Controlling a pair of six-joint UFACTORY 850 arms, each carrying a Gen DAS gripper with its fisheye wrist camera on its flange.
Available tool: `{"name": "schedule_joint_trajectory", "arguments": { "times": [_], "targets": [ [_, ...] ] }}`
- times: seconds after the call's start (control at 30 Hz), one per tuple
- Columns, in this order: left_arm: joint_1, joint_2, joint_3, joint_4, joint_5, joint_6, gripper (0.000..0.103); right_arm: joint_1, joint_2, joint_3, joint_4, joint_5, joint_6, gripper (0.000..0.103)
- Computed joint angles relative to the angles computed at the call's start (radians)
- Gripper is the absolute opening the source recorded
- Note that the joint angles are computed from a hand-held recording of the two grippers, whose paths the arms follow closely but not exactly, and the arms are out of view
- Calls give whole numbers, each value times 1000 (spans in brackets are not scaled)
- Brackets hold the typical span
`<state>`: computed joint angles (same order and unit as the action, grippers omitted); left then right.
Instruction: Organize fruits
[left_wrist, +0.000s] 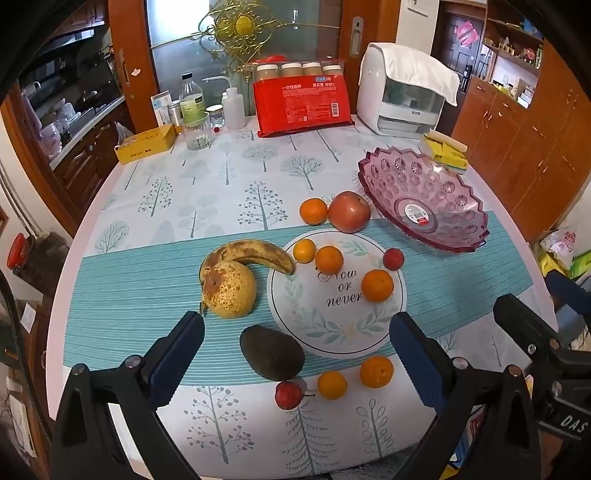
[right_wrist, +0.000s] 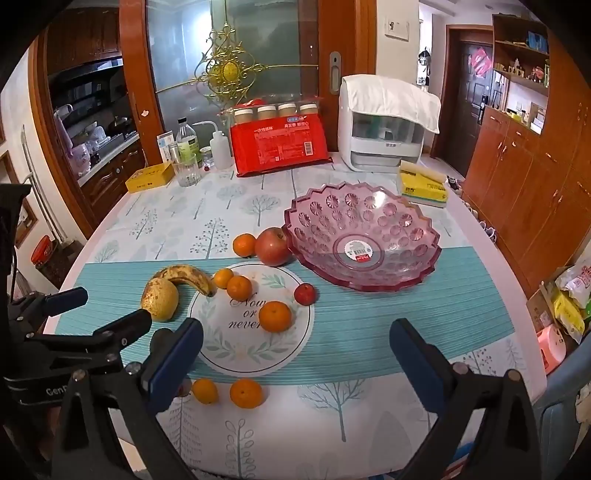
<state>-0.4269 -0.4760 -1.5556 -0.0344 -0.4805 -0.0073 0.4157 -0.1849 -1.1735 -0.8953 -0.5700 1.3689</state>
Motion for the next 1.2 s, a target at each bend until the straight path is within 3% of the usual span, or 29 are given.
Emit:
{"name": "schedule_joint_trajectory", "arguments": {
  "times": [0.57, 1.2],
  "targets": [
    [10, -3, 5, 23, 44, -49, 100, -22, -32, -43, 87, 25, -112, 102],
    [2, -25, -24, 80, 29, -108, 100, -39, -52, -65, 128, 29, -180, 102]
  ]
}}
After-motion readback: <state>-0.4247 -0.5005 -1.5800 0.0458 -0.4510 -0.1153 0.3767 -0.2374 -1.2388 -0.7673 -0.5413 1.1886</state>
